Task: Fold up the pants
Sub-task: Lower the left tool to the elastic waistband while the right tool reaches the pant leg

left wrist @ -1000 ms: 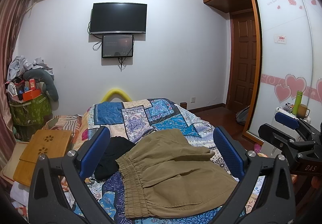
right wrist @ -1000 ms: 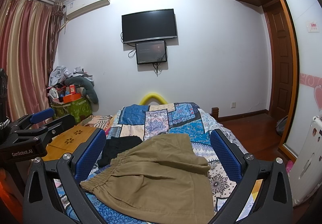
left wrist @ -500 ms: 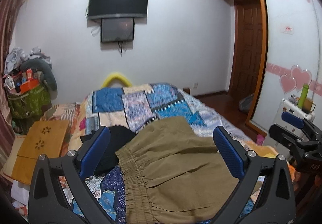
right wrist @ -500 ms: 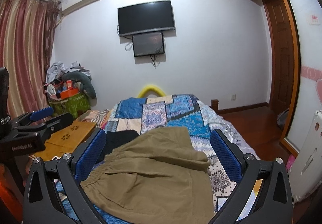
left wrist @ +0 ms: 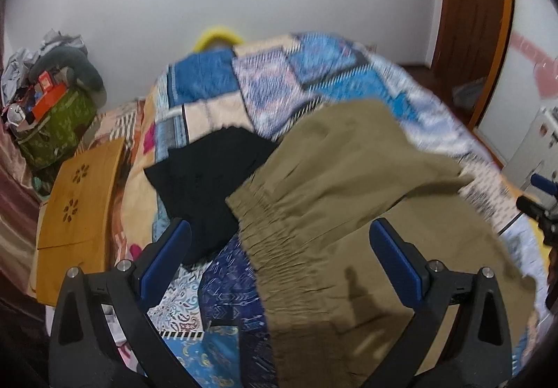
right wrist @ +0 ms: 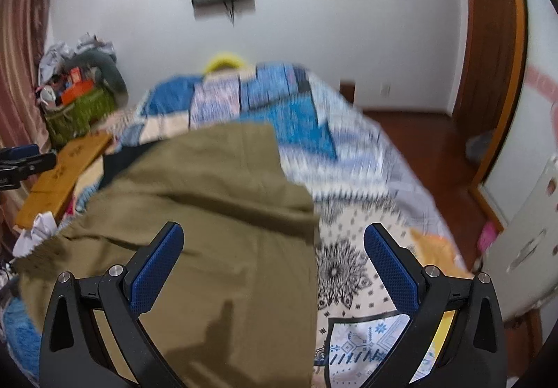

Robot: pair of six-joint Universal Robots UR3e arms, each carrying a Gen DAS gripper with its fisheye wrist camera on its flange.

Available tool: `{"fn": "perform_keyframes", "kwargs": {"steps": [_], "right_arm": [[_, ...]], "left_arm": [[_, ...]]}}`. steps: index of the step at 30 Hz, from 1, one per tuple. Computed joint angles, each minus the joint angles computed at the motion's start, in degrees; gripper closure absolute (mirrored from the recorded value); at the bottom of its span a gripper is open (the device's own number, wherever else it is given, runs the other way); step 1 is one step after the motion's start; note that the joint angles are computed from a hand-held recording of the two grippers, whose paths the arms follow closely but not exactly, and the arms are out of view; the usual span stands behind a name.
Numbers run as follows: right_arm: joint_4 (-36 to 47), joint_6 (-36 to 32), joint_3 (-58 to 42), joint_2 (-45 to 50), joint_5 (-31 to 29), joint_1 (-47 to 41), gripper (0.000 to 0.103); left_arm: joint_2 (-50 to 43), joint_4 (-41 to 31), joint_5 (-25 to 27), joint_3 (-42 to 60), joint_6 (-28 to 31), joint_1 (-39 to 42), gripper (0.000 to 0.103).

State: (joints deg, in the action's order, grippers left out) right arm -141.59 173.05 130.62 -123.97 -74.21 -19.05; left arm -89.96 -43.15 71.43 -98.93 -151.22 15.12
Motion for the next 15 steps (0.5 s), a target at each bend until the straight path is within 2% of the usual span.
{"fn": "perform_keyframes", "kwargs": {"steps": [4, 10, 13, 15], "right_arm": [[6.2, -3.4, -1.6, 4.8, 6.7, -6.3, 0.001], [13.6, -6.8, -7.8, 14.5, 11.0, -8.5, 0.02], [15.9, -7.4, -9.5, 18.7, 12.9, -9.7, 0.026], [16.3, -8.1, -10.5, 21.9, 13.7, -9.6, 0.034]], "left_arm": [[-8.6, -4.6, 3.7, 6.3, 1.0, -1.7, 0.0], [-16.3, -8.1, 7.6, 11.1, 1.9, -2.9, 0.004], [-17.8, -9.4, 6.7, 12.2, 2.3, -2.5, 0.004], [-18.4, -9.7, 6.1, 12.6, 2.6, -2.2, 0.004]]}}
